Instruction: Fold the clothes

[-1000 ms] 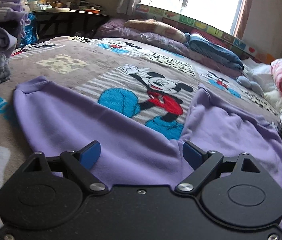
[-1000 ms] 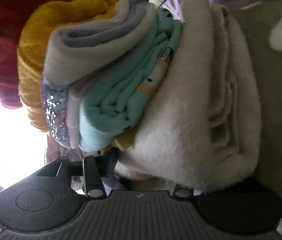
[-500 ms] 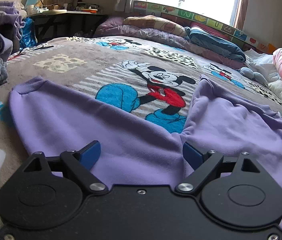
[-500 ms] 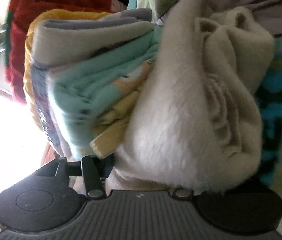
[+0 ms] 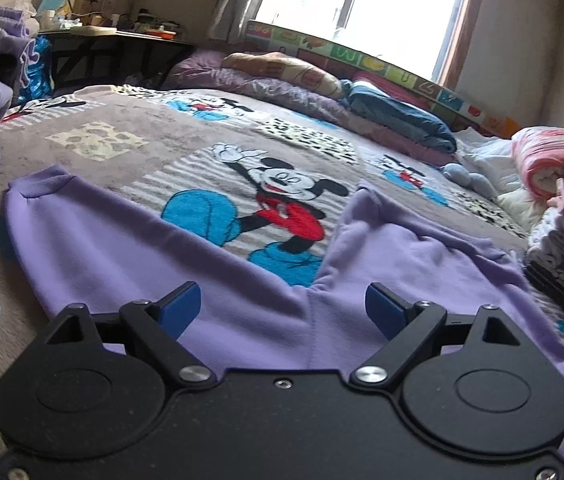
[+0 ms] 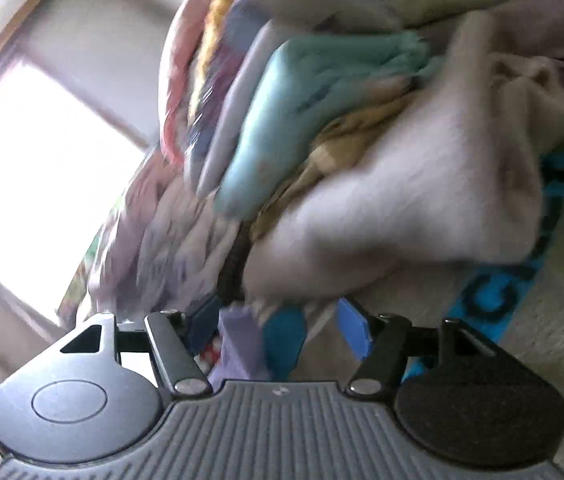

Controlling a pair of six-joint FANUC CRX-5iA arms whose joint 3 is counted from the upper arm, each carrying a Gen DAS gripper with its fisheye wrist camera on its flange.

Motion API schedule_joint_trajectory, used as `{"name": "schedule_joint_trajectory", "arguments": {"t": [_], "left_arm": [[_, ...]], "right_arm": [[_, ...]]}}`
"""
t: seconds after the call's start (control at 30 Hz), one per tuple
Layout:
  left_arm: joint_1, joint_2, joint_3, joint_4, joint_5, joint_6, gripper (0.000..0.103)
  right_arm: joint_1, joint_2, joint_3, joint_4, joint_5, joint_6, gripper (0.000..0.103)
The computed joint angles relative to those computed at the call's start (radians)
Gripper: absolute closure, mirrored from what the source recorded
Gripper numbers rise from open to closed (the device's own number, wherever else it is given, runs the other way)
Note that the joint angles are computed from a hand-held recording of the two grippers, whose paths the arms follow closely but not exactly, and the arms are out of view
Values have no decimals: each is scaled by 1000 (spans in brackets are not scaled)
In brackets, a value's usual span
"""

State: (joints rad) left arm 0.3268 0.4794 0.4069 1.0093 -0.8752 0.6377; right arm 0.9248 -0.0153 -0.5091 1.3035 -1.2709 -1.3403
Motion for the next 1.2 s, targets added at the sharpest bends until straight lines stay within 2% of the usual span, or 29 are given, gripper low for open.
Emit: {"name": "schedule_joint_trajectory", "arguments": {"t": [0.2,0.27,0.3,0.37,0.4,0.47,0.53,0.6,0.67,0.73,0.8,0.83,0.9,0.97,1.0,1.03,1.1,1.17,1.2], "left_arm": [[2,-5,-7,-2,-2,-6,13],[4,4,6,-14,-2,3,13],[4,7,12,-20,-1,8,13],[6,18,28,-34,-3,24,13],[7,25,39,-40,-6,36,13],[10,40,61,-45,-19,61,13],[11,49,74,-47,-33,72,13],[10,54,83,-48,-46,77,13],[8,57,87,-52,-57,71,13],[5,56,85,-55,-62,64,13],[3,54,84,-58,-64,57,13],[2,55,84,-60,-64,56,13],[1,58,88,-70,-63,61,13],[0,66,102,-87,-66,76,13],[0,72,111,-96,-68,85,13],[0,76,119,-103,-68,94,13],[-1,87,135,-105,-74,103,13],[-2,92,140,-97,-78,99,13],[-2,93,140,-91,-81,96,13]], "right_arm": [[-39,63,69,-6,107,141,34],[-80,55,64,14,164,130,63],[-81,55,66,-14,151,68,94],[-40,62,77,-90,26,-140,92],[-19,65,86,-145,-36,-180,103],[-6,52,80,-171,-69,-137,102],[3,51,98,-167,-96,-36,82],[14,67,135,-143,-137,116,73],[3,73,148,-83,-99,227,73],[-27,80,166,-47,-10,350,72],[-78,86,181,-26,124,439,72],[-107,97,193,-13,192,462,73],[-153,123,216,-7,262,472,73],[-156,133,245,-119,240,479,75],[-162,146,268,-181,222,493,91],[-169,146,260,-191,215,463,100],[-181,117,199,-142,246,344,102],[-184,118,184,-114,252,294,102],[-182,128,192,-108,237,283,98]]}}
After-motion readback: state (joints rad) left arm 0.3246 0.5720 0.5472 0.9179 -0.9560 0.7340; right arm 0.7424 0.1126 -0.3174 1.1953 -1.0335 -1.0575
